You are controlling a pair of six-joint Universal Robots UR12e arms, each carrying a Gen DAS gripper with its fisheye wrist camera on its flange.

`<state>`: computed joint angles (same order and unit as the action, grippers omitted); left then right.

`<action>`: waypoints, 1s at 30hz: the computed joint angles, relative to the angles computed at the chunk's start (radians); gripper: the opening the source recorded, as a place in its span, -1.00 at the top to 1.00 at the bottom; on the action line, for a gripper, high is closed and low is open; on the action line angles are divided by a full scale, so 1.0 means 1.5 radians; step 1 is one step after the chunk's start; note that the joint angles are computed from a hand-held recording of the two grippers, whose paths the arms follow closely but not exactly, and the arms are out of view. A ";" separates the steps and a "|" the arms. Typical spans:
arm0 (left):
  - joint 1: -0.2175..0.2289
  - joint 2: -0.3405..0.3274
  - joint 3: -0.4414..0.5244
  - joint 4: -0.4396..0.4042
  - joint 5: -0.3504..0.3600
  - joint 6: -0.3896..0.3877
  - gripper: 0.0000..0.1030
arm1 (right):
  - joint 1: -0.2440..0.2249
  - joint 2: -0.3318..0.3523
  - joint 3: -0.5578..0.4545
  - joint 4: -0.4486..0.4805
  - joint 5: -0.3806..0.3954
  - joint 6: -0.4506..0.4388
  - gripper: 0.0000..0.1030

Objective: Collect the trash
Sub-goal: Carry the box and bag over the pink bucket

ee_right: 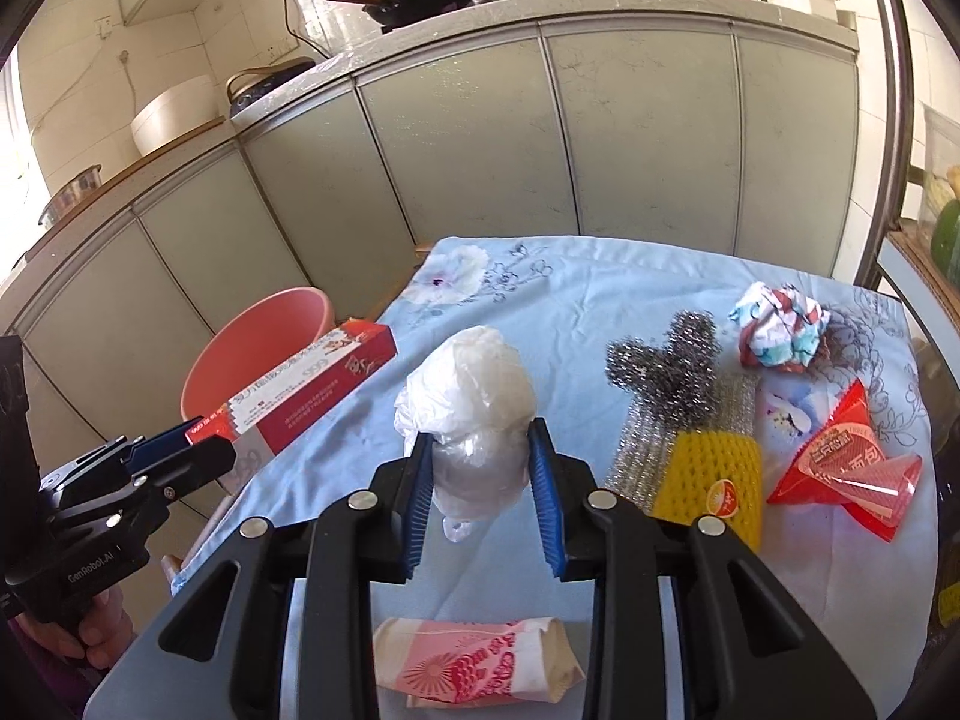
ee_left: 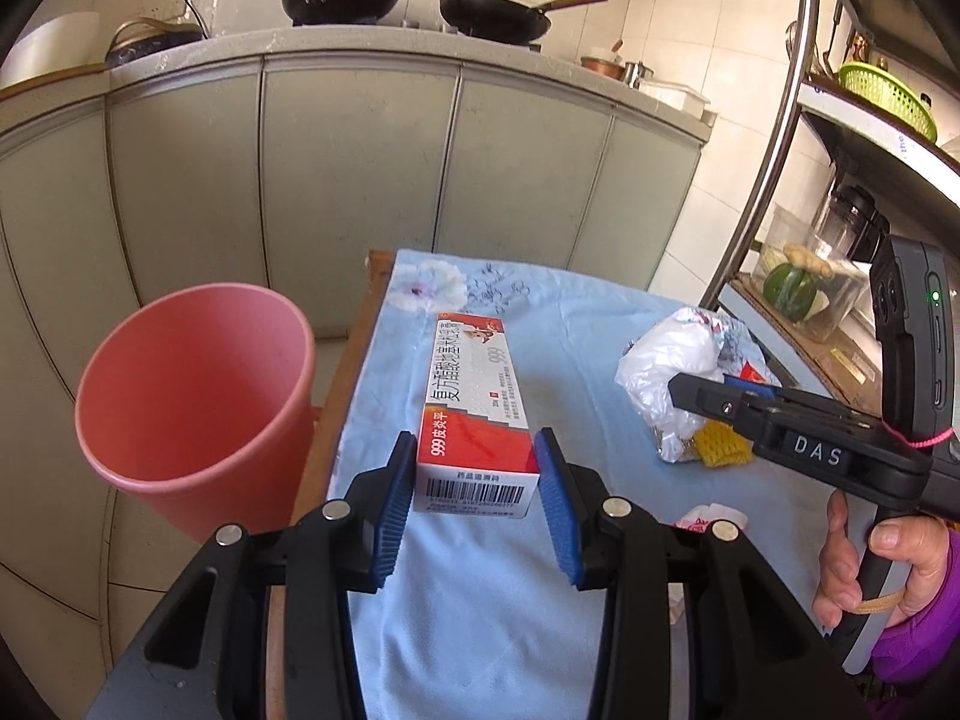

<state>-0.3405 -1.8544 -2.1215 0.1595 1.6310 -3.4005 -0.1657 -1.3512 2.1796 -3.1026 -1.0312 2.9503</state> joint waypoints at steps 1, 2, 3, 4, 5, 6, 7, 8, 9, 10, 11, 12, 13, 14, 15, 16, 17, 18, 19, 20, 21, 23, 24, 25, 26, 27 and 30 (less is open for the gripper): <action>0.001 0.002 -0.002 0.009 0.005 -0.001 0.23 | 0.003 0.000 -0.002 0.001 0.002 -0.002 0.39; 0.001 0.003 -0.004 0.014 0.010 -0.004 0.23 | 0.006 0.000 -0.004 0.002 0.003 -0.005 0.39; 0.002 0.004 -0.006 0.020 0.015 -0.006 0.23 | 0.009 0.000 -0.005 0.002 0.004 -0.006 0.39; 0.004 0.006 -0.008 0.026 0.019 -0.010 0.23 | 0.013 0.000 -0.008 0.003 0.007 -0.007 0.40; 0.006 0.008 -0.010 0.030 0.024 -0.013 0.23 | 0.017 0.001 -0.012 0.005 0.011 -0.008 0.40; 0.008 0.010 -0.013 0.034 0.030 -0.017 0.23 | 0.022 0.003 -0.017 0.008 0.015 -0.010 0.39; 0.009 0.011 -0.015 0.036 0.035 -0.019 0.23 | 0.027 0.004 -0.020 0.009 0.017 -0.011 0.39; 0.012 0.013 -0.017 0.037 0.043 -0.021 0.23 | 0.033 0.007 -0.025 0.010 0.020 -0.013 0.39; 0.013 0.015 -0.020 0.039 0.051 -0.024 0.23 | 0.039 0.011 -0.031 0.011 0.025 -0.012 0.39; 0.016 0.018 -0.023 0.041 0.061 -0.027 0.23 | 0.044 0.013 -0.036 0.012 0.028 -0.010 0.39; 0.018 0.020 -0.026 0.042 0.069 -0.030 0.23 | 0.050 0.016 -0.042 0.014 0.034 -0.006 0.39; 0.021 0.023 -0.029 0.045 0.077 -0.034 0.23 | 0.058 0.022 -0.050 0.016 0.042 -0.002 0.39; 0.023 0.026 -0.033 0.049 0.089 -0.038 0.23 | 0.063 0.024 -0.054 0.017 0.046 0.001 0.39; 0.026 0.029 -0.037 0.051 0.099 -0.042 0.23 | 0.070 0.029 -0.060 0.017 0.050 0.003 0.40; 0.029 0.032 -0.041 0.053 0.108 -0.047 0.23 | 0.080 0.034 -0.068 0.019 0.054 0.002 0.39; 0.032 0.035 -0.045 0.054 0.114 -0.051 0.23 | 0.087 0.037 -0.072 0.019 0.054 0.001 0.39; 0.035 0.037 -0.048 0.055 0.123 -0.057 0.23 | 0.095 0.041 -0.077 0.019 0.054 0.000 0.39; 0.039 0.039 -0.051 0.053 0.131 -0.063 0.23 | 0.104 0.045 -0.083 0.020 0.052 -0.004 0.39; 0.043 0.041 -0.054 0.051 0.134 -0.068 0.23 | 0.110 0.048 -0.087 0.022 0.051 -0.008 0.39; 0.047 0.043 -0.056 0.048 0.139 -0.073 0.23 | 0.117 0.051 -0.091 0.023 0.049 -0.010 0.39; 0.050 0.044 -0.058 0.045 0.147 -0.078 0.23 | 0.124 0.055 -0.095 0.022 0.046 -0.012 0.39; 0.055 0.045 -0.060 0.040 0.156 -0.086 0.23 | 0.138 0.063 -0.107 0.029 0.045 -0.015 0.39; 0.058 0.045 -0.061 0.037 0.161 -0.090 0.23 | 0.143 0.067 -0.112 0.031 0.044 -0.015 0.39; 0.061 0.046 -0.063 0.035 0.162 -0.092 0.23 | 0.148 0.071 -0.118 0.036 0.042 -0.016 0.39; 0.064 0.045 -0.063 0.032 0.165 -0.097 0.23 | 0.153 0.075 -0.123 0.041 0.038 -0.018 0.39; 0.065 0.043 -0.062 0.027 0.170 -0.103 0.23 | 0.160 0.079 -0.129 0.052 0.034 -0.022 0.39; 0.071 0.039 -0.065 0.017 0.173 -0.114 0.23 | 0.174 0.092 -0.145 0.069 0.021 -0.029 0.39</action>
